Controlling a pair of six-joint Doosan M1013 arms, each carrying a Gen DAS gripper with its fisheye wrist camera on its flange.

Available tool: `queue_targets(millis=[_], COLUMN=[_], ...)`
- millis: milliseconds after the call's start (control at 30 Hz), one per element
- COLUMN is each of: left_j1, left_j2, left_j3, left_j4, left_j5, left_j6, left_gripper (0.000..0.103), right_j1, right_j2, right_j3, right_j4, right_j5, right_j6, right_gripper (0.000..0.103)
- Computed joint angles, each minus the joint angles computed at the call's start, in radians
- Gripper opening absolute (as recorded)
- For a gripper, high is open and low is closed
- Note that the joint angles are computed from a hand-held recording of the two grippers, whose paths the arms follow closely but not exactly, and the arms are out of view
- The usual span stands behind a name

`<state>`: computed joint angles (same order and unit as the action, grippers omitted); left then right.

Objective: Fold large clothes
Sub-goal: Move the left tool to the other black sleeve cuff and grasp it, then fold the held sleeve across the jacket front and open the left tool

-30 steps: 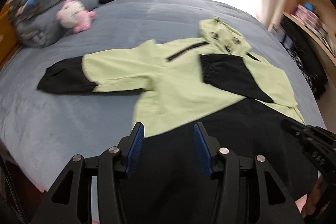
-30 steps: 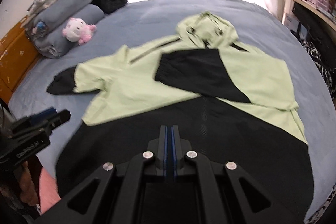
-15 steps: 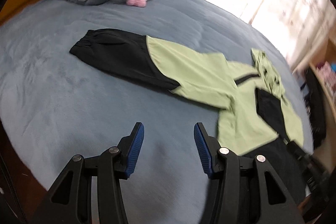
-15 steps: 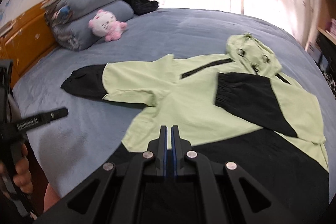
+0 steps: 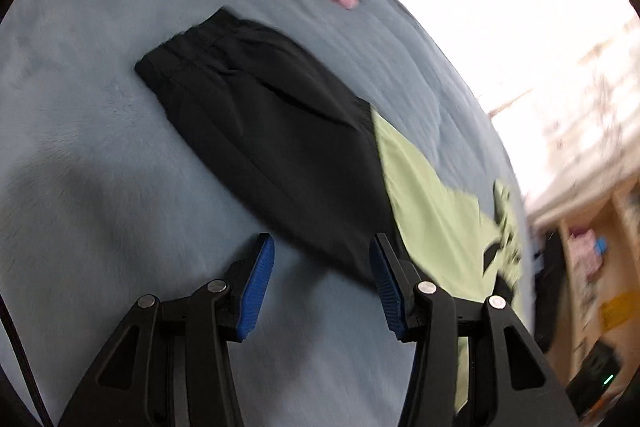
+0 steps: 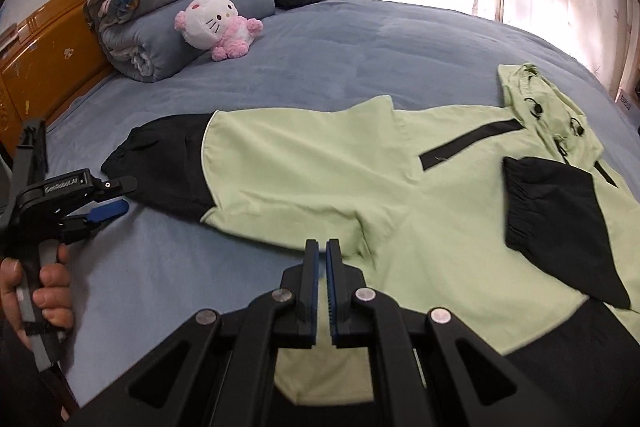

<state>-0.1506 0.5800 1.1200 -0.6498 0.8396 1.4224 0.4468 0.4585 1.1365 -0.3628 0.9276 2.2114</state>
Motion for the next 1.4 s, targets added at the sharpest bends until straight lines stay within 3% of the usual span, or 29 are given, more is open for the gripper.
queue_targets(millis=[167,233,300,367,467,633,733,1033,1200,1400], left_j1=[0.019,0.02,0.023,0.029,0.024,-0.005,-0.029,-0.167,-0.275,-0.382], left_j2=[0.049,0.061,0.071,0.07,0.062,0.052,0.02,-0.045,-0.004,0.021], left_j3=[-0.041,-0.043,-0.037,-0.018,-0.01,-0.05,-0.056,-0.165,-0.29,-0.287], left_j4=[-0.07,-0.073,-0.081,-0.137,-0.119,0.095,0.16,0.207,0.27,0.301], left_j5=[-0.07,-0.1,-0.13,-0.155,-0.176,-0.167,-0.19,-0.158,-0.027,0.089], left_j6=[0.025,0.024,-0.003,0.024,0.031,-0.1,-0.08,0.161,0.216,0.214], left_gripper=[0.045,0.031,0.008,0.003,0.002,0.0,0.0,0.0,0.0,0.001], right_j1=[-0.017,-0.024,-0.028,-0.031,-0.033,-0.038,-0.042,-0.068,-0.088,-0.135], right_j2=[0.038,0.047,0.051,0.052,0.046,0.02,-0.012,-0.139,-0.221,-0.303], right_j3=[-0.04,-0.049,-0.051,-0.048,-0.035,-0.006,0.025,0.162,0.26,0.362], right_j4=[0.027,0.04,0.048,0.053,0.061,0.072,0.057,-0.023,-0.091,-0.105], right_j5=[0.004,0.004,0.001,0.0,-0.001,-0.012,-0.035,-0.082,-0.082,-0.054], right_j6=[0.0,0.003,0.011,0.015,0.017,0.022,0.041,0.177,0.268,0.358], right_gripper=[0.003,0.003,0.003,0.003,0.003,0.003,0.003,0.003,0.003,0.003])
